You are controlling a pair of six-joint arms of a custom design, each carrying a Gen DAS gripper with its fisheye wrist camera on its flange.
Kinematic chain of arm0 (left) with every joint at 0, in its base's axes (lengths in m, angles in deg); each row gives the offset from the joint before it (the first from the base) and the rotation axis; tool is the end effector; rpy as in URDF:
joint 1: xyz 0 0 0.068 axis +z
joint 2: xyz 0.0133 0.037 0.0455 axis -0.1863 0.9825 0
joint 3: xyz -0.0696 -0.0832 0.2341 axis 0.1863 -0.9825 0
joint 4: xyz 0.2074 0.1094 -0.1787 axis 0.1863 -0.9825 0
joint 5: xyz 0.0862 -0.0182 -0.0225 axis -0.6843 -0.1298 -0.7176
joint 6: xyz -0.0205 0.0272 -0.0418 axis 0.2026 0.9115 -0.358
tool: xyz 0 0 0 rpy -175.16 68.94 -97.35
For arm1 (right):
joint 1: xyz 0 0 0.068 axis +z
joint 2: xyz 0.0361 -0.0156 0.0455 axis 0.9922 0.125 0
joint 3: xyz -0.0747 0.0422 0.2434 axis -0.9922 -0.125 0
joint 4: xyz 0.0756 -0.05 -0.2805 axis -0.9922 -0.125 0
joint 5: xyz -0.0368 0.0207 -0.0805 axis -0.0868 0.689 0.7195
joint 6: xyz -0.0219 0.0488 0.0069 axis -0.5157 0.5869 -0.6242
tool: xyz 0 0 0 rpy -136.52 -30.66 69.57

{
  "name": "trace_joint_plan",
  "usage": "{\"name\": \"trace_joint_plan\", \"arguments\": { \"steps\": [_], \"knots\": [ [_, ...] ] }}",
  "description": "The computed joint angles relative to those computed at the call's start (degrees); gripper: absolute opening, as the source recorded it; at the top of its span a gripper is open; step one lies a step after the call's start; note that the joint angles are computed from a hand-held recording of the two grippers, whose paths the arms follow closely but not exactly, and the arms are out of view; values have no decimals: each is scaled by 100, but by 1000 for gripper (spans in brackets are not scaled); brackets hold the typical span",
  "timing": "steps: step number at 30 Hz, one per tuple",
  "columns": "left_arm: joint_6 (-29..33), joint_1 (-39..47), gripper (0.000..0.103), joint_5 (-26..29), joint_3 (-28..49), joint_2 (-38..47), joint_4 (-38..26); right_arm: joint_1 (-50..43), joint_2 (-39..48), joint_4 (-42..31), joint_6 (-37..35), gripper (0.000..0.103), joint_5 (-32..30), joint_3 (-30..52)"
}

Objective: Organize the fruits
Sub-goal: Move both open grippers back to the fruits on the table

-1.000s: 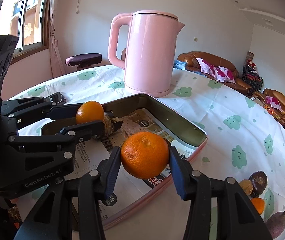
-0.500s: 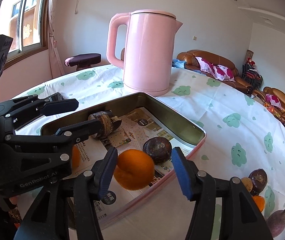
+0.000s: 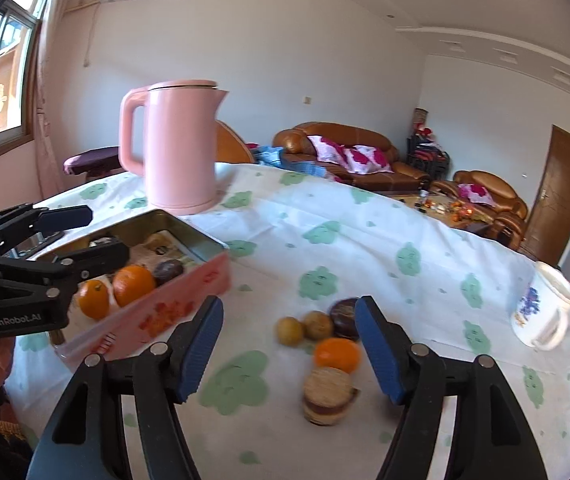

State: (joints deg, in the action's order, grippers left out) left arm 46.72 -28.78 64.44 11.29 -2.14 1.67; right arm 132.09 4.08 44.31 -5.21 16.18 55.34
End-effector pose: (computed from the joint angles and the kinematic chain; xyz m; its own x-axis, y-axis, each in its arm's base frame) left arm 0.2677 -0.0907 0.1694 -0.4256 0.2314 -0.8748 0.4256 0.9043 0.0321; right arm 0.2260 0.2255 0.1653 -0.4771 -0.1449 -0.8668 -0.0604 0.9894 -0.1321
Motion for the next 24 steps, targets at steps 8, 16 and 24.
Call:
{"name": "trace_joint_plan", "arguments": {
  "steps": [8,16,24],
  "knots": [
    [-92,-1211,77,-459,540,805,-14,-641,-1429,-697,700,72,308,-1113],
    [-279,-1933,77,-441,1245,1700,-339,-1042,-1703,-726,781,72,3,-1452],
    [-167,-2209,76,-433,1876,2393,-799,-1301,-2080,-735,1008,72,-201,-1708]
  ]
}}
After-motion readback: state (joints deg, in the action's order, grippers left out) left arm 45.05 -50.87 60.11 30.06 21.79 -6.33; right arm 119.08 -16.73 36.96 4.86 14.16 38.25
